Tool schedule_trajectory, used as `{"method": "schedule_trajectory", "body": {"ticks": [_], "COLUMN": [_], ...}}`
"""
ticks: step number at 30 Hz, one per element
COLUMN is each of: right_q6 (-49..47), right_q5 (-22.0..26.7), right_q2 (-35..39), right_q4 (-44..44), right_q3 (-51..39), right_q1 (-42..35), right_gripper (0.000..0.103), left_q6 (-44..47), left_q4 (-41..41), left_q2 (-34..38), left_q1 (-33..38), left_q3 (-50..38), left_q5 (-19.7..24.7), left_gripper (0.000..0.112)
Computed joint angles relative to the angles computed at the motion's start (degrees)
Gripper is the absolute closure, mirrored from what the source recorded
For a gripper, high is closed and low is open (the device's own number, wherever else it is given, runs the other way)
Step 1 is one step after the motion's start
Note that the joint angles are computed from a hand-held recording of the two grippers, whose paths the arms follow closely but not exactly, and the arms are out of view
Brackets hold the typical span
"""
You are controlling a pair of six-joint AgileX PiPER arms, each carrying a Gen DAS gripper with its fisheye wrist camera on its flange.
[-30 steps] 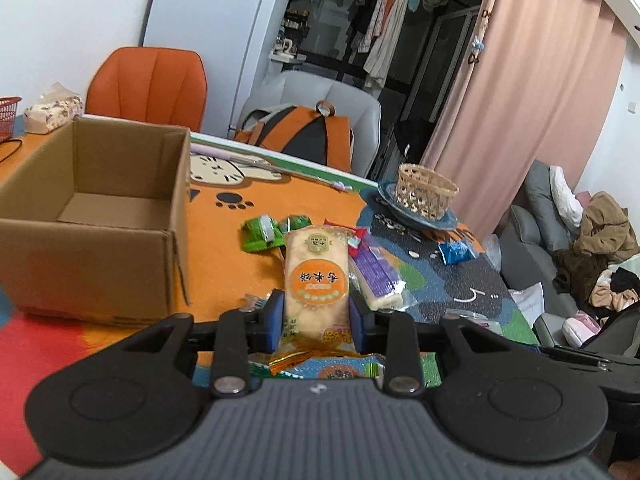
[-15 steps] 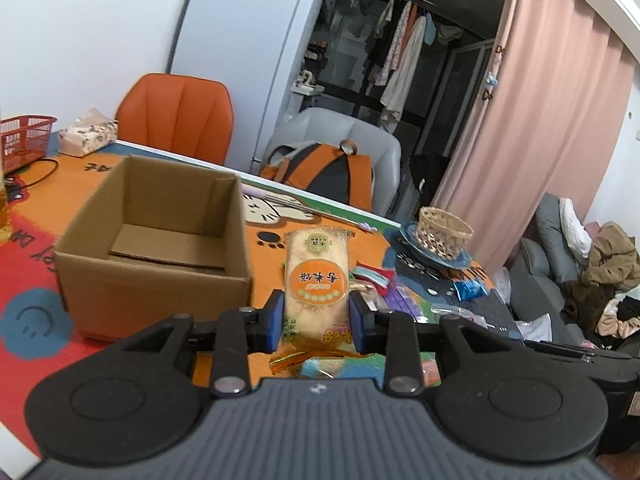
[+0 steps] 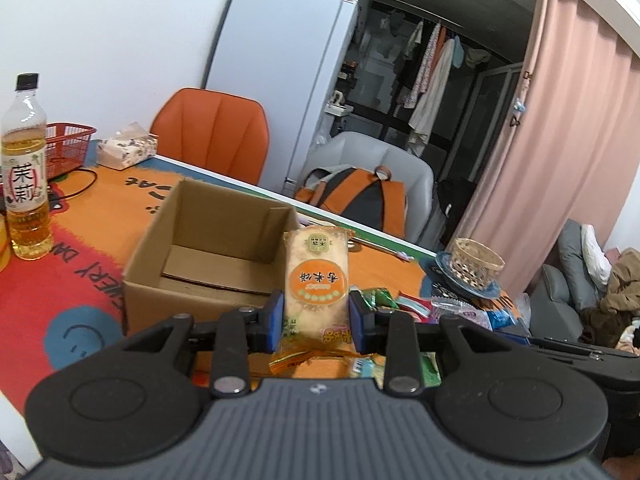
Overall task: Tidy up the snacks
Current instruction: 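Carry cake with left tool over cardboard box while right tool carries mochi there, then open left tool to drop cake into box while right tool drops mochi in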
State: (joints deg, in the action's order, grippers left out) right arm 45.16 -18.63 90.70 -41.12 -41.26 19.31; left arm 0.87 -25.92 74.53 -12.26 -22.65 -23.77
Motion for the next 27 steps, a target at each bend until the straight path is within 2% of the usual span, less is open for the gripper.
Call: {"method": "schedule_trajectory", "body": {"ticks": [6,14,19,21,24,27], "right_q6": [-0.7,-2.1,-3.4,-3.6,-2.3,1.1], "right_q5": [1.8,3.6,4.5,4.5,4.7,4.7], "right_q2": [1.7,4.4,5.9,6.4,7.3,8.1], "right_q4": [1.4,3.5,5.4,5.6,4.9,1.9], "right_q3": [-3.3,-7.2,-9.5,-10.1,-11.3,-12.4], "right_q1": [3.4,7.3,9.1,9.6,10.0,10.1], "right_gripper": [0.069,0.069,0.069,0.069,0.069,0.069], "left_q6": [-6.7,-18.7,-22.5,-20.7,-11.6,-14.9], "left_q4": [8.0,22.7,27.4,26.1,15.4,18.3], "left_q2": [0.2,2.7,4.6,5.2,5.4,4.7], "left_q1": [5.4,13.9,16.8,16.8,15.5,16.6], "left_q3": [0.2,-1.0,-2.7,-3.3,-4.2,-3.2], "left_q5": [0.7,0.8,0.8,1.3,3.1,2.8], "left_gripper": [0.08,0.08,0.08,0.08,0.072,0.065]}}
